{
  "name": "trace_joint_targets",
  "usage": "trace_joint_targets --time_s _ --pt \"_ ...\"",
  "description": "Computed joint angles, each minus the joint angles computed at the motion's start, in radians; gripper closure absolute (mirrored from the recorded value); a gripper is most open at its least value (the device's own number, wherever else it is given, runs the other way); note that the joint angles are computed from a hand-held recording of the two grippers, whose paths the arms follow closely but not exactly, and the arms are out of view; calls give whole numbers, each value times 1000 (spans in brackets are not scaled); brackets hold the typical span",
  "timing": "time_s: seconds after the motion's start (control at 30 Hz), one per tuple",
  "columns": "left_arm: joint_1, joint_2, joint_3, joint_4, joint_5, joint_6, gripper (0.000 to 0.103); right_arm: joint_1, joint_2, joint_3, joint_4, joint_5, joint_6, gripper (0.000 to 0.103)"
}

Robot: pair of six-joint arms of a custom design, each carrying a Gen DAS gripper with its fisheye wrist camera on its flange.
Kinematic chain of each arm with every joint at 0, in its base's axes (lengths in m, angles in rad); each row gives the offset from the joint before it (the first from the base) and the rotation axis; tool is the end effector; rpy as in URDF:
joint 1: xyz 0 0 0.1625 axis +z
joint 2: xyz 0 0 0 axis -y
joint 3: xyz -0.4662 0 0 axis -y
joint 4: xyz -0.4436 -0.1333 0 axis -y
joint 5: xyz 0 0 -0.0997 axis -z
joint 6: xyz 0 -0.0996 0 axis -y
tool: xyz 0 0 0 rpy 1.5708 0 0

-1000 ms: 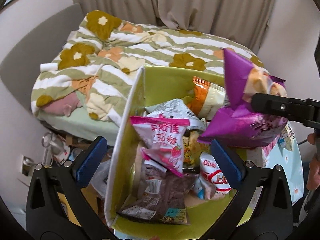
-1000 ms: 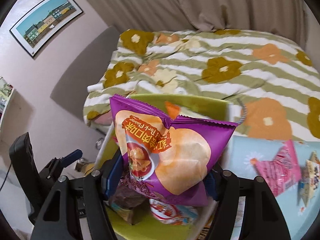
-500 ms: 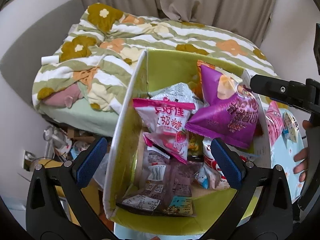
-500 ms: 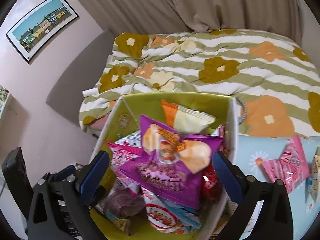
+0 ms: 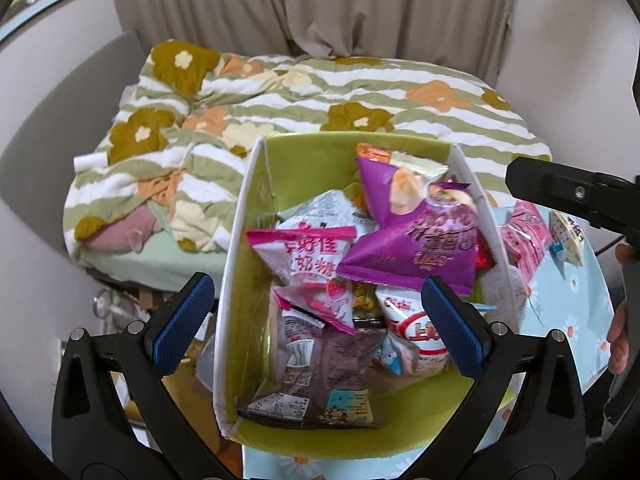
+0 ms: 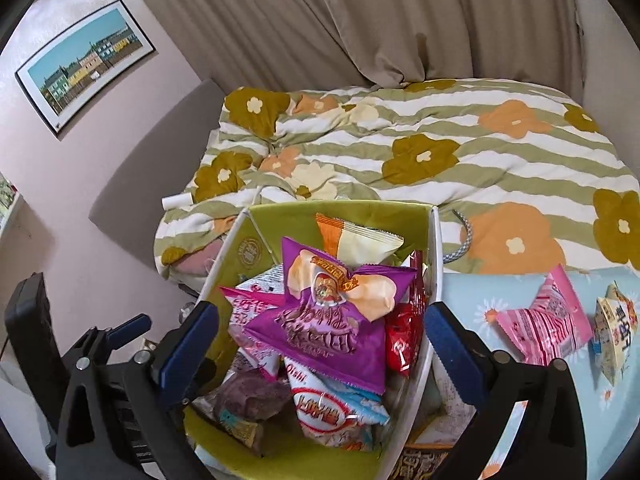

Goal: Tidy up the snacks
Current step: 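Carry both bags over the box and release them inside with both tools, then move both tools back toward the remaining bags on the cloth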

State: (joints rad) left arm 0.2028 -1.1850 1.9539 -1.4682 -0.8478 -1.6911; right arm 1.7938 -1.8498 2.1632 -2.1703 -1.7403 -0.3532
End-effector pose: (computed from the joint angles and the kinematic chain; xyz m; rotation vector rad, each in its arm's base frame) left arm -0.4509 -0.2961 0.1616 0.0276 2.1702 -0.7665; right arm 0.2058 -0.3809 0.4079 0.7975 -2.8171 0.4046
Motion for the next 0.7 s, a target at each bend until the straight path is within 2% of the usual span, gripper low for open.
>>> trace_joint_targets --time_s 0.23,0.37,0.5,0.7 --pt "-20 34 -35 -24 18 42 0 -2 -86 -1 7 -20 -27 0" --pt "-32 77 -74 -30 24 44 0 -31 -142 -10 20 -48 -90 0" --pt "-42 138 -125 -23 33 37 0 -110 -193 -38 47 -22 -163 0" --pt "-43 265 -229 -13 27 -12 0 -246 -213 -112 123 26 -294 0"
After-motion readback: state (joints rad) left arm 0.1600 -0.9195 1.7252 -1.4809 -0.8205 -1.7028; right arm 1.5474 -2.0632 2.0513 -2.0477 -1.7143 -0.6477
